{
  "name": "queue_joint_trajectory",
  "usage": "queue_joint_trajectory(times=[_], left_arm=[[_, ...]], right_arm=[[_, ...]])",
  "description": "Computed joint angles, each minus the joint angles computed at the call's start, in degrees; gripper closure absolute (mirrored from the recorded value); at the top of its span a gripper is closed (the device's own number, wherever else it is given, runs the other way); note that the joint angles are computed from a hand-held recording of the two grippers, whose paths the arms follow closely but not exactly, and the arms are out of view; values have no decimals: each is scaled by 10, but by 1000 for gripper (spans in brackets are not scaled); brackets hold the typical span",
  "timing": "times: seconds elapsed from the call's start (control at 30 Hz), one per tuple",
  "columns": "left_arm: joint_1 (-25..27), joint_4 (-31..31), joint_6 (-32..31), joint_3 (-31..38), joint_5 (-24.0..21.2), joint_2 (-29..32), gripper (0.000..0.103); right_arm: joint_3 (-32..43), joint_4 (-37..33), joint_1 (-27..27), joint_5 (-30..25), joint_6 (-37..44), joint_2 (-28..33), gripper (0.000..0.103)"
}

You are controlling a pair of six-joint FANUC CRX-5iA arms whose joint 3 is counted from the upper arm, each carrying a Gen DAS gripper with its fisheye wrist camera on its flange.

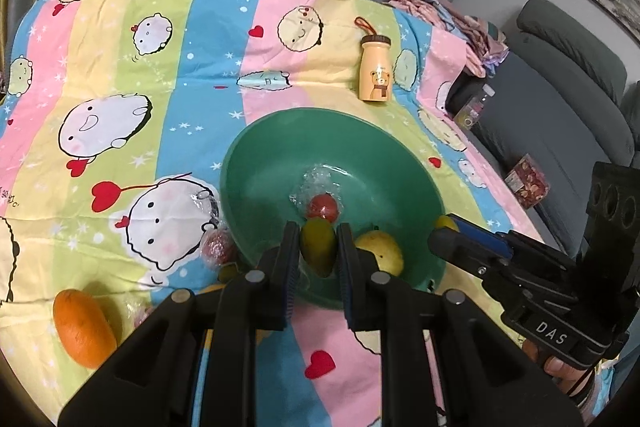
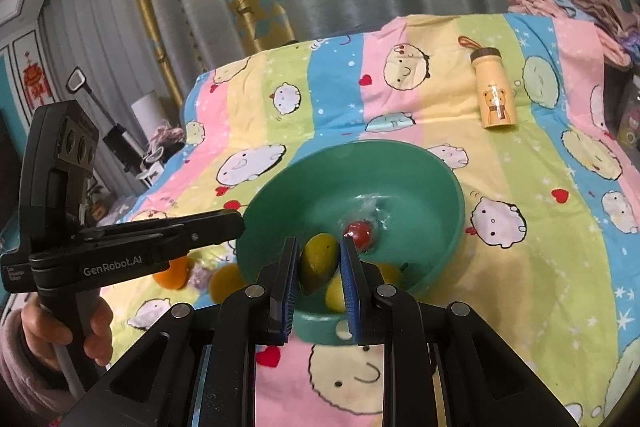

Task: Organize fruits
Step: 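Carry the small green fruits into the green bowl and open both tools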

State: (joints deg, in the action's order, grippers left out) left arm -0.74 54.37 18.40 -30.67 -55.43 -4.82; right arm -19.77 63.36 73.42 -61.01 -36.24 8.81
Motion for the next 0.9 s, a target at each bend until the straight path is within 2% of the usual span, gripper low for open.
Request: queue_joint_trajectory(times=[0.33,0.6,0.9], left_arm=[[-32,-37,29,29,29,36,85],[-48,-48,29,33,49,42,85],[-61,-52,27,29,69,40,85]], right_arm=[[-13,5,-36,43,-6,5,81],[-7,-3,-43,46,10,15,80],[-4,-14,-38,24,7,16,80]])
